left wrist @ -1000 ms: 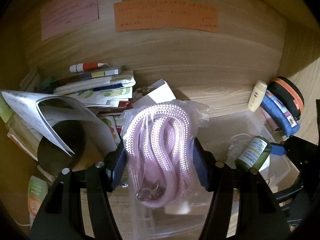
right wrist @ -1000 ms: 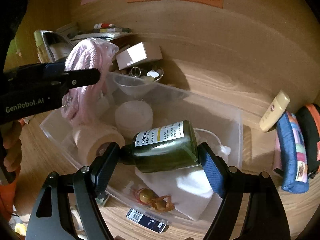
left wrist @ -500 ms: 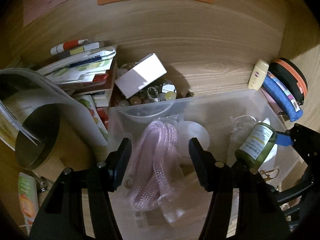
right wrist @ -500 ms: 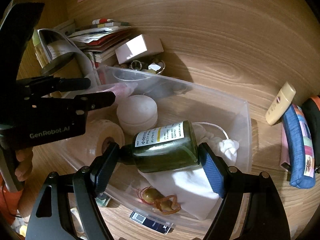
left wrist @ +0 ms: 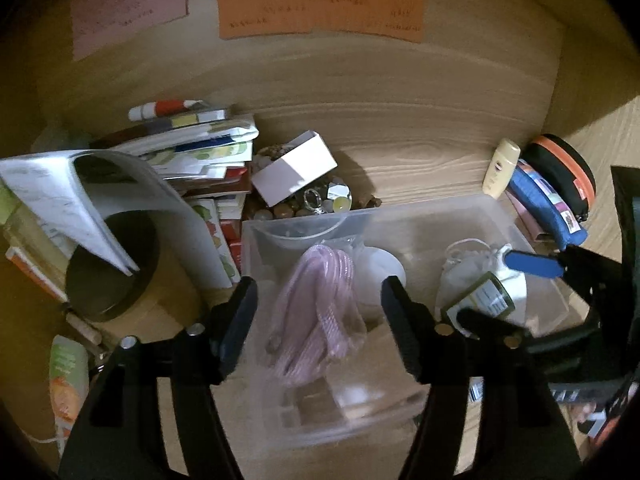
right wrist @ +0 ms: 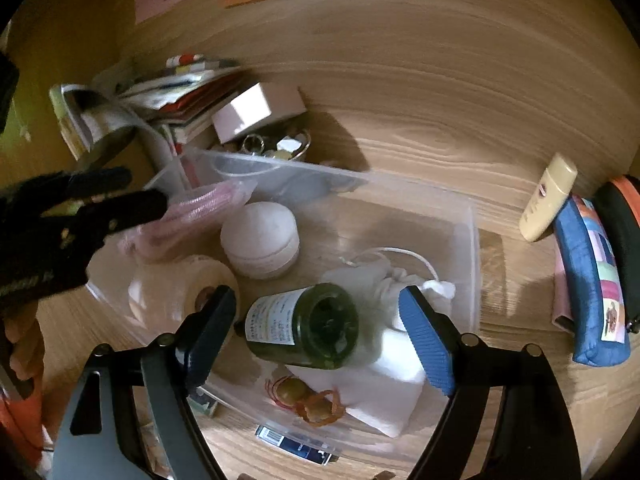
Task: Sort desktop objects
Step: 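Carry the bottle and bagged rope into the clear bin and release both, then grasp the red and gold pouches with the right tool while the left tool grasps the pink round jar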
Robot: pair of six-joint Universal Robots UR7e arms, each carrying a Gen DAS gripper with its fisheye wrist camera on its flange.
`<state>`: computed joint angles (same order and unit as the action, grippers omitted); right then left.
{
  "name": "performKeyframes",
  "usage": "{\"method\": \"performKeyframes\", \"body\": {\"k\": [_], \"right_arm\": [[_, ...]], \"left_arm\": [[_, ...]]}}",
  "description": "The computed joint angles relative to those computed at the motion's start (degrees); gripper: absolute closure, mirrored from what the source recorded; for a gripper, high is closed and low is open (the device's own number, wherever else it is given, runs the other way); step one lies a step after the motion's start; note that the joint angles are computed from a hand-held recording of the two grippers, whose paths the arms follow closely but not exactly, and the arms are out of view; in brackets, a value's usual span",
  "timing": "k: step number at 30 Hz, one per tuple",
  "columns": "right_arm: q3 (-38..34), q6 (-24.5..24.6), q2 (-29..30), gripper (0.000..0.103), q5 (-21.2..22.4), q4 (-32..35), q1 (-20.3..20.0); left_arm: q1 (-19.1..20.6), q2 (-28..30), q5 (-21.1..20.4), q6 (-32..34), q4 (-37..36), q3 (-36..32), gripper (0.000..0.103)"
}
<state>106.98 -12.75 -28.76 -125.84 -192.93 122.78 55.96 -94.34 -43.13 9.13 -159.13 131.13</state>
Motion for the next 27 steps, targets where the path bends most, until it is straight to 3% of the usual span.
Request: {"method": "performKeyframes", "body": {"k": [3,6,13,17,27], "right_arm": [[0.35,1.71,-1.01,0.022,-1.49,-1.28,0.31],[1.47,3.94,-2.91,0.022,-1.31,-2.63,0.38],[6.64,9.39,-8.41,0.021,1.27,-3.39,0.21],[9.25,10.11,-9.45,0.021,-1.60,-4.54,1.12],[15.13,11.36,-9.47,0.021,-9.72,-10.06,4.14]], "left_arm": [[-1.43,-1.94,1.91,-1.10,0.72,1.10,0.016],[-2.87,-4.18,3.36,-1.57,1.43,2.43,0.008],[-5.99,-11.94,4.02,-5.86,9.98,5.21,0.005],[-7.65,-17.18,3.34,-9.16,16.61,6.84,0.005],[-15.45,-31.86,6.92,-19.77,36.75,13.12,0.005]]}}
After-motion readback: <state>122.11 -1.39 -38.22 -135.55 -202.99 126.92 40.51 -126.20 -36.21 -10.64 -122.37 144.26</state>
